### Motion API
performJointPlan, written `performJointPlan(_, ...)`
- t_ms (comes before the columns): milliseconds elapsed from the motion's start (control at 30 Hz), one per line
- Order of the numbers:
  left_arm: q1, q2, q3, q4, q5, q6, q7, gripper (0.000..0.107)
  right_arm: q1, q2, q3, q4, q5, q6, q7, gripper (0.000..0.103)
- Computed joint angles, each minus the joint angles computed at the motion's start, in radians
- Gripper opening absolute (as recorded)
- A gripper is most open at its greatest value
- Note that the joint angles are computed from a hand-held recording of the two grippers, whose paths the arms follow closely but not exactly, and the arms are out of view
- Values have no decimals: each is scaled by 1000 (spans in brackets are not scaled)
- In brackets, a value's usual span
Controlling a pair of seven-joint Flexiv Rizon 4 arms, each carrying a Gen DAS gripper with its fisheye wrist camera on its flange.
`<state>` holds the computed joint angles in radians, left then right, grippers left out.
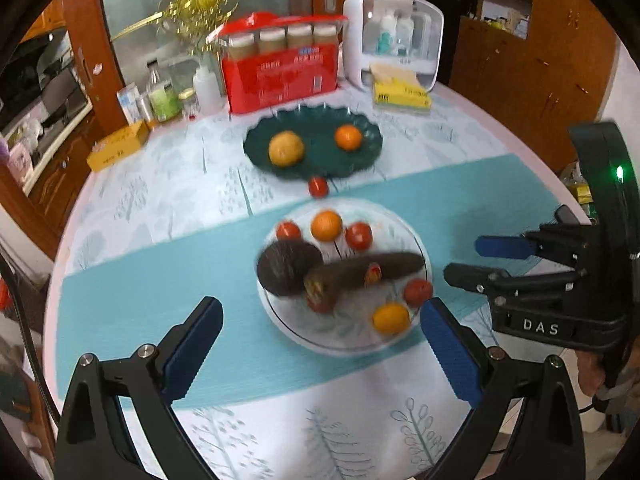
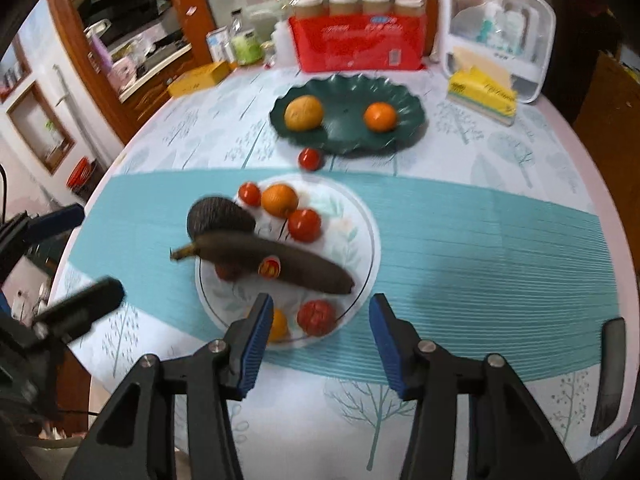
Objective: Organize fruits
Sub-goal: 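Grasp the small orange tangerine with the left tool while the right tool grasps the lychee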
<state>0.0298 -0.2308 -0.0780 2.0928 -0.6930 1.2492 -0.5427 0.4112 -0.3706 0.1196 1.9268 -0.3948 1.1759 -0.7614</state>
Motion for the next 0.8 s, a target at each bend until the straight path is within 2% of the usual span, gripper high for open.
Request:
performJointPlan(267,-26,-89,-17,48,39,74,-168,96,-91,-88,107,-47,176,21,-287,40)
performJointPlan(467,-26,-136,-24,40,112,121,-303,96,-136,-141,154,-97,296,4,-442,34)
performJointPlan(600,-14,-150,-36,30,151,143,-362,95,-173,-168,200,-134,384,2,-562,32)
performJointPlan(800,12,-169,-56,9,183,148,-419,95,-223,-207,258,-213,515,-58,-718,30)
